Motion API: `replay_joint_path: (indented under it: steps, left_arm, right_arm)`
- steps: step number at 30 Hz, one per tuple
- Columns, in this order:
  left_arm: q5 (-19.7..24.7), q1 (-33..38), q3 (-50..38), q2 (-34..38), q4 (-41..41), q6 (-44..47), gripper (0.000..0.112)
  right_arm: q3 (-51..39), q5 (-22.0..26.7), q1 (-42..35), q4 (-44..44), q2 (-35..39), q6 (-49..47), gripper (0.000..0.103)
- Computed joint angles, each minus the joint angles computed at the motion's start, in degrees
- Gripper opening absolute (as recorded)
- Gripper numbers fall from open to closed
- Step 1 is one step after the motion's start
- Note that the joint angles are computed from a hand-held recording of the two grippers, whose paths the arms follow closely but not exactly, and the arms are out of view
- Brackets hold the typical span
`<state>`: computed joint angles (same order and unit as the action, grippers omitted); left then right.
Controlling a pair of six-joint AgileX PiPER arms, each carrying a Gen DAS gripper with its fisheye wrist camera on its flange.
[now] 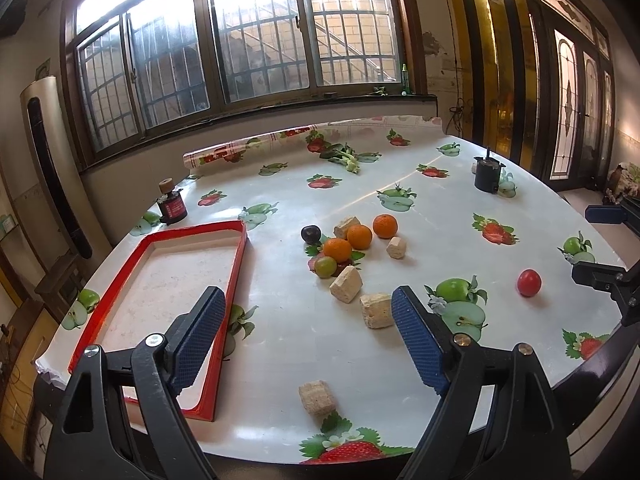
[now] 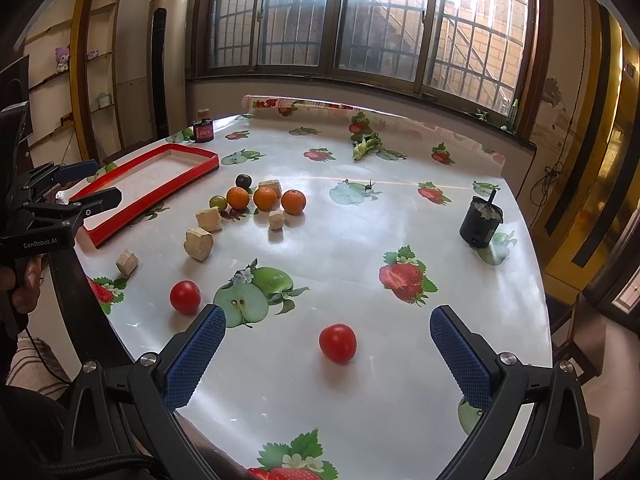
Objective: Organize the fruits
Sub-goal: 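Grasp a red tomato with the left tool while the right tool grasps another tomato, then carry both red tomatoes into the red-rimmed tray and open both tools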
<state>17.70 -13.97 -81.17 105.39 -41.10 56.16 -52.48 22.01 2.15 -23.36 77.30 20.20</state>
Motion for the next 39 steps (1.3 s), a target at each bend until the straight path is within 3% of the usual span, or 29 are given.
replay_joint_path:
  steps: [2,5,9,12,20,24,27,30,31,33,35,36,37,39]
  left_arm:
    - [0.91,-0.18,-0.77,0.17,3.7,-3.01,0.086]
    - [3.18,0.27,-0.76,0.53,-3.18,2.69,0.086]
    - [8.33,-0.2,-1.03,2.35,-10.76,8.27,0.086]
    - [10.42,-1.69,-1.84,3.61,-7.74,5.03,0.086]
    - [13.09,-3.65,-5.17,6.73,2.46,-2.95,0.086]
    - [17.03,-4.46,-9.54,10.35,7.29,-7.72,0.086]
    - [19.81,-5.16,-12.9,12.71,9.77,-10.88,0.085]
    - [22.77,-5.79,-16.64,15.02,12.23,-14.0,0.085]
    - [24.0,-5.9,-17.98,15.85,12.78,-14.71,0.083]
    - [26.31,-6.14,-20.33,17.56,13.61,-15.19,0.067]
    - [30.0,-6.17,-23.27,19.76,14.03,-15.47,0.042]
    - [29.42,-6.12,-22.45,19.38,13.12,-13.98,0.041]
    - [29.4,-6.26,-21.83,19.07,12.97,-12.81,0.03]
    - [28.57,-6.46,-20.39,18.29,12.66,-11.06,0.028]
  right_arm:
    - [0.22,-0.34,-0.32,0.64,-0.02,-0.58,0.103]
    - [0.25,-0.44,-0.35,0.89,0.32,-0.71,0.103]
    - [0.35,-1.55,-2.29,8.67,1.91,-7.65,0.103]
    - [-0.13,-2.04,-3.66,16.15,4.19,-14.37,0.103]
    - [-0.81,-2.79,-4.31,19.91,7.99,-18.33,0.103]
    - [-2.85,-1.47,-5.42,22.17,10.67,-20.01,0.101]
    - [-5.35,0.92,-6.62,24.8,13.54,-22.17,0.092]
    - [-8.07,3.43,-7.93,27.66,16.61,-24.41,0.075]
    - [-8.86,4.16,-8.37,29.18,17.56,-25.78,0.069]
    - [-10.13,5.21,-8.84,31.18,19.07,-27.49,0.061]
    - [-11.23,6.15,-8.73,30.87,20.37,-27.11,0.05]
    - [-11.43,6.12,-8.37,29.22,20.65,-25.64,0.048]
    - [-11.54,6.1,-8.06,28.22,20.68,-24.75,0.044]
    - [-11.38,6.01,-7.69,25.93,20.48,-22.53,0.035]
